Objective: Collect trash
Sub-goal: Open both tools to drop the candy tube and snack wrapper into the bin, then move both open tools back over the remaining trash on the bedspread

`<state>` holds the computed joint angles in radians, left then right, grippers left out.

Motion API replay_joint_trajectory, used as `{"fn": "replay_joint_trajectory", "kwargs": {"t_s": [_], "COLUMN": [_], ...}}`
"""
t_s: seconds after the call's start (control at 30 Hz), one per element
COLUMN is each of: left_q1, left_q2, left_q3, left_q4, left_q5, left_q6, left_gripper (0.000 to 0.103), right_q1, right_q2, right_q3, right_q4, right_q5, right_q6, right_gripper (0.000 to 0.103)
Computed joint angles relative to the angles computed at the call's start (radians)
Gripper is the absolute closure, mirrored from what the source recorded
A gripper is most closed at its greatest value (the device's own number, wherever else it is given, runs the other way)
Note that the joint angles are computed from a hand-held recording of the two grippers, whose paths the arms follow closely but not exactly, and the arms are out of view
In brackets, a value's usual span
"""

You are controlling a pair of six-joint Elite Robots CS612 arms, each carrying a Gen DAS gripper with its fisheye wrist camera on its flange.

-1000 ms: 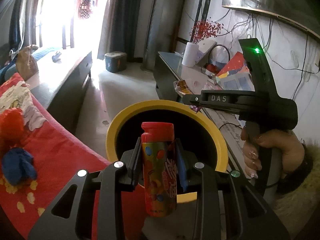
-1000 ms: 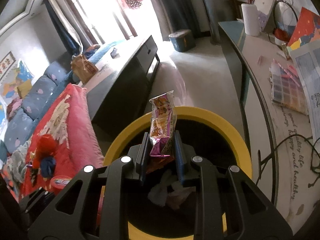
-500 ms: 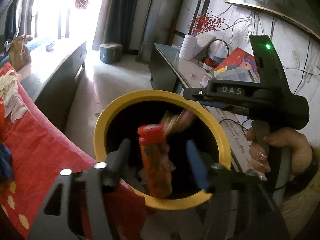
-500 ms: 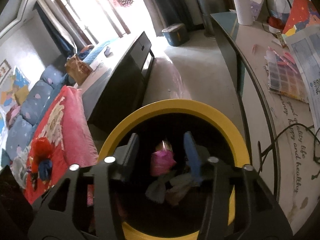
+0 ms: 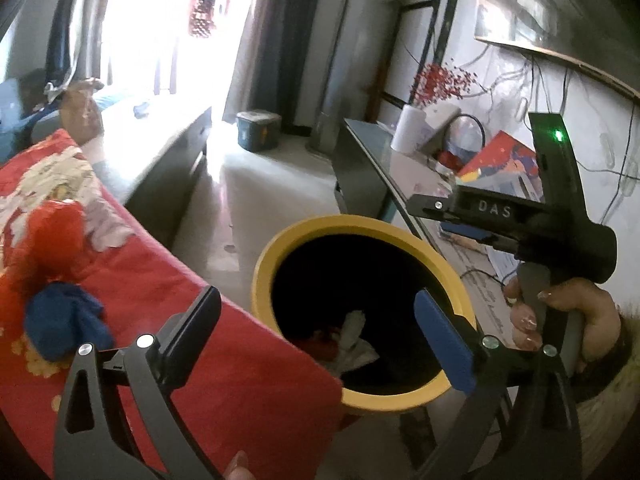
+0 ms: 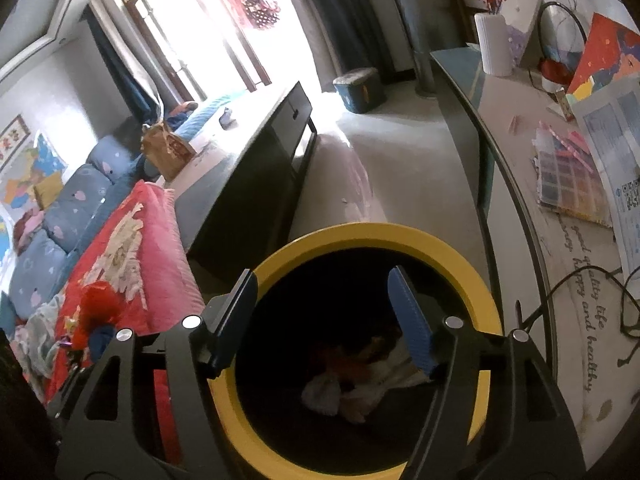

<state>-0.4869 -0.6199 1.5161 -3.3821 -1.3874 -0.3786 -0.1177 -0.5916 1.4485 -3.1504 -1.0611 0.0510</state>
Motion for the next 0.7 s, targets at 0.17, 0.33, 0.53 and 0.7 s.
{"fn": "replay_joint_trajectory", "kwargs": {"t_s": [0.17,0.33,0.53,0.7], "left_q1": [-0.001,0.001,0.003,0.005], "left_q2": [-0.021,-0.042,-0.061,-0.079], "left_q3": [0.035,0.072,0.103,0.131], "left_q4": [-0.036,-0.069,-0.1,-0.123], "left_q5": [0.046,0.084,0.127,0.165], "left_q6": [-0.013,-0.027,-0.047,-0.064], "left_gripper": [0.008,0.008,0.008,0.008], "right_q1": [0.002,0.008,0.016,0.022], "right_q2": [-0.007,-0.015,-0.026,-0.035], "right_q3": [0.007,0.018,0.031,0.043], "right_q4": [-0.013,-0.032,-0.045,-0.055], "right_q5": [0.009,0.018,0.037,0.054], "right_q6": [-0.005,-0.017,-0.047,-0.067], "right_gripper": [0.043,0.043,0.043,0.043]}}
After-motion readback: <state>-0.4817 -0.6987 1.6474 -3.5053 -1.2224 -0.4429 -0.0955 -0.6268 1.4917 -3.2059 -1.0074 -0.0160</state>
